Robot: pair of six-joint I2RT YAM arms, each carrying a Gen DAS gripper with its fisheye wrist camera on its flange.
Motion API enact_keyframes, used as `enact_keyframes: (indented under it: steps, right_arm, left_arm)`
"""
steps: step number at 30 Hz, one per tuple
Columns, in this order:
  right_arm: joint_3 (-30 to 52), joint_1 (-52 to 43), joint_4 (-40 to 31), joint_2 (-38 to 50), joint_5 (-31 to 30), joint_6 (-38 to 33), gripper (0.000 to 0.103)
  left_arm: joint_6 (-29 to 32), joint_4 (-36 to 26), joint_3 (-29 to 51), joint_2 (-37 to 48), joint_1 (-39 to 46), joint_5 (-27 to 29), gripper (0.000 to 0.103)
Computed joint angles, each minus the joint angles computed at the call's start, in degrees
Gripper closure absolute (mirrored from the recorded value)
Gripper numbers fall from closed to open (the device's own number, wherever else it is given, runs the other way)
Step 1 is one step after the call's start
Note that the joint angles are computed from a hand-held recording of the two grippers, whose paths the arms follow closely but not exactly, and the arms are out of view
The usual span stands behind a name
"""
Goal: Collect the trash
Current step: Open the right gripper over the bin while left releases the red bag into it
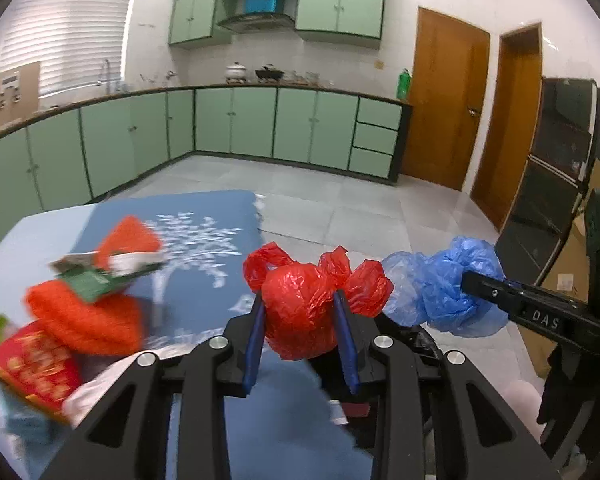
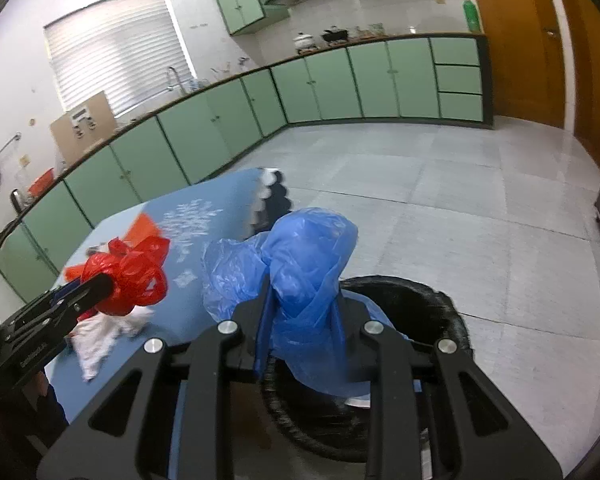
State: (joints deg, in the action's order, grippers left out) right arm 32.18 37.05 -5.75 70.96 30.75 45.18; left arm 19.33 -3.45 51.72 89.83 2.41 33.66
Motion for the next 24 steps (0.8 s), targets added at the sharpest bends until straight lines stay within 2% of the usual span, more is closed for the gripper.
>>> enact_keyframes:
  steps: [6,7,9,10,12,18,23,24]
  right_arm:
    - [-3.6,-7.8,3.2,2.3,-4.3,-1.2,0.075]
    - [-3.9,-8.9,3.7,3.0,-5.2,-1.4,0.071]
    - [-4.5,-9.9,3.9,4.2,-5.4,-1.1,0.059]
    - [-4.7,-10.4,4.0,5.1,-5.4,-0.8,0.046]
    - [-5.5,-11.0,4.9,5.6,-5.4,-0.7,0.041]
    - [-6.6,-9.9,4.3,3.8,-3.7,1.2,0.033]
    - [-3.6,-4.5,1.1,3.2,1.4,2.6,0.016]
    - [-2.6,-2.6,0.6,3.3,2.8,3.2,0.015]
  left_arm:
    - [-2.8,-0.1,4.2,7.3,-8.1,-5.5,0.066]
    - [-3.4,-0.4,5.2,8.9,-9.3,-6.4,0.062]
    - [-4.0,-1.7,7.3,11.5,-11.3,-7.3,0.059]
    - [-4.1,-1.8,7.6,12.0,-11.7,-7.6,0.055]
    - [-4.6,-1.6,7.9,12.7,-12.5,-7.8,0.049]
    - [-3.9,-1.3,6.3,10.1,-10.6,-6.4,0.044]
    - [-2.1,-1.6,3.4,4.4,-4.6,-4.3,0.04]
    - [-1.5,-1.8,2.6,3.1,-3.0,-3.8,0.039]
